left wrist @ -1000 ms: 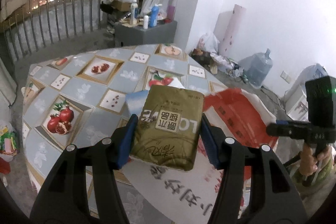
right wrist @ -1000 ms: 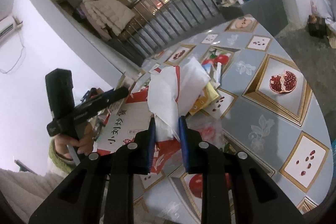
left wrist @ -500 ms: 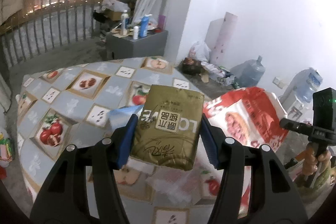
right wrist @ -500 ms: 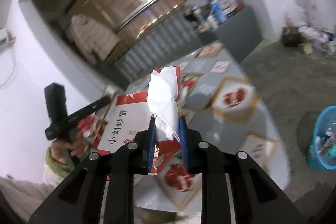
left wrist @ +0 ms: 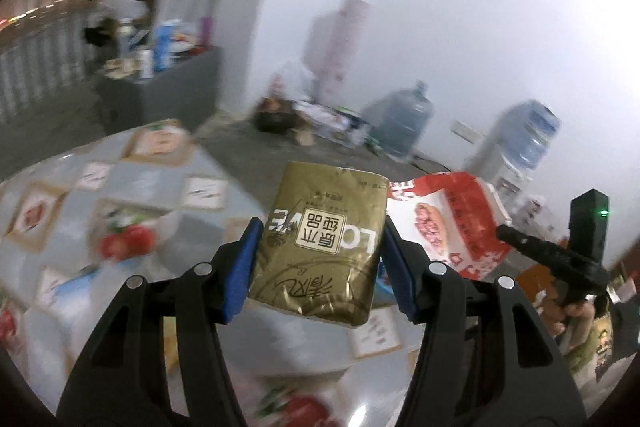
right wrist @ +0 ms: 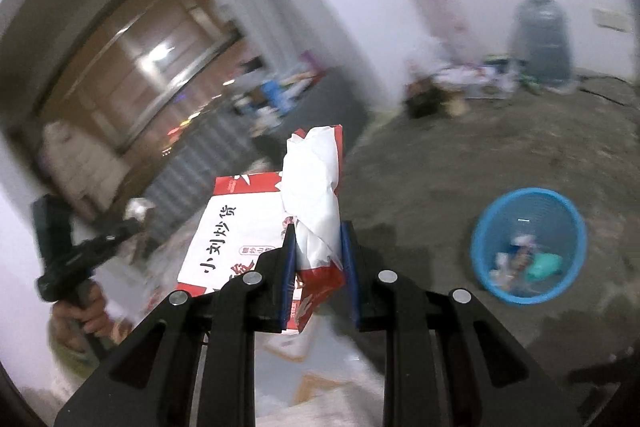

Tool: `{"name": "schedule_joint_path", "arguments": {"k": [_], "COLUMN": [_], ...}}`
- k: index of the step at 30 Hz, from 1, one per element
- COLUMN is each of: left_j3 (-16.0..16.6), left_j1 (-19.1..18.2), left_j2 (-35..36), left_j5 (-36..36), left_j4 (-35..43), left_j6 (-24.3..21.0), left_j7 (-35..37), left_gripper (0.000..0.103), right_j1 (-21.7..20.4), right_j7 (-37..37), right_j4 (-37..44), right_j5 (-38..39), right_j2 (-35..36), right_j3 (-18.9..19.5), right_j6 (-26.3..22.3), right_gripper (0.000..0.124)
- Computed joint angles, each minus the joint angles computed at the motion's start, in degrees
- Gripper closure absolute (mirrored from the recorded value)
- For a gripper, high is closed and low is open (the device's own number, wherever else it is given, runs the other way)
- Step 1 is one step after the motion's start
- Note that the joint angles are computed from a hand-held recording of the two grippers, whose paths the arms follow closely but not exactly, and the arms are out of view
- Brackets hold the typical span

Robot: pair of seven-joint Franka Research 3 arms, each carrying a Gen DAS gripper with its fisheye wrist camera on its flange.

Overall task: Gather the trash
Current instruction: 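Lift packet and tissue and carry them toward the wastebasket, then open both tools over the blue wastebasket to drop the held trash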

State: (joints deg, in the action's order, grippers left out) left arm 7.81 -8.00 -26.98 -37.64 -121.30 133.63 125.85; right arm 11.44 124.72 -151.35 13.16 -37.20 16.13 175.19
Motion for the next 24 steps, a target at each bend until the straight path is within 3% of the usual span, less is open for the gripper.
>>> {"name": "schedule_joint_path", "arguments": {"k": [3,8,14,16,21,23,24], "left_j3": [-2.5,-9.08,-17.37,-19.41,-23.23,-24.45,-24.82], "left_j1": [-2.41,-3.49,-3.46,-3.79,-5.02,-5.56,-6.11], "left_j2": [5.44,17.67,35.47,40.25,49.81,52.83,54.72], "left_j5": [-0.78,-0.36,6.01,8.75,14.38,16.22,17.61], "left_j4": [4.33,14.37,30.22,34.52,42.1,44.12,45.57], "left_j6": [-1.95,-7.61,-15.96,-16.81,-14.99,-13.79,-13.42], "left_j7": [0.07,-1.77,-9.57,-12.04,-18.64,-20.8,-21.81], "left_gripper": [0.048,0.048,0.047,0.047,0.049,0.039,0.032], "right_j1": [-7.19,-10.43,-12.38,-13.6,-10.16,-7.04,-5.45], "right_j7": [4.01,7.77,10.23,10.76,7.15,3.9,2.43], "right_j4": [-2.29,-4.78,-6.06,-5.93,-6.51,-6.18,-6.0], "right_j5": [-1.89,-3.14,-2.67,-3.0,0.46,3.29,4.94], "right_j2": [-3.1,-1.64,4.91,6.8,13.2,16.79,18.11], "right_j3": [3.09,0.86,-3.21,-3.61,-10.76,-14.69,-16.45], "right_j6": [-4.5,-6.69,-3.92,-3.42,0.96,3.48,4.24], "right_gripper": [0.102,0.102,0.102,0.102,0.099,0.094,0.08]}}
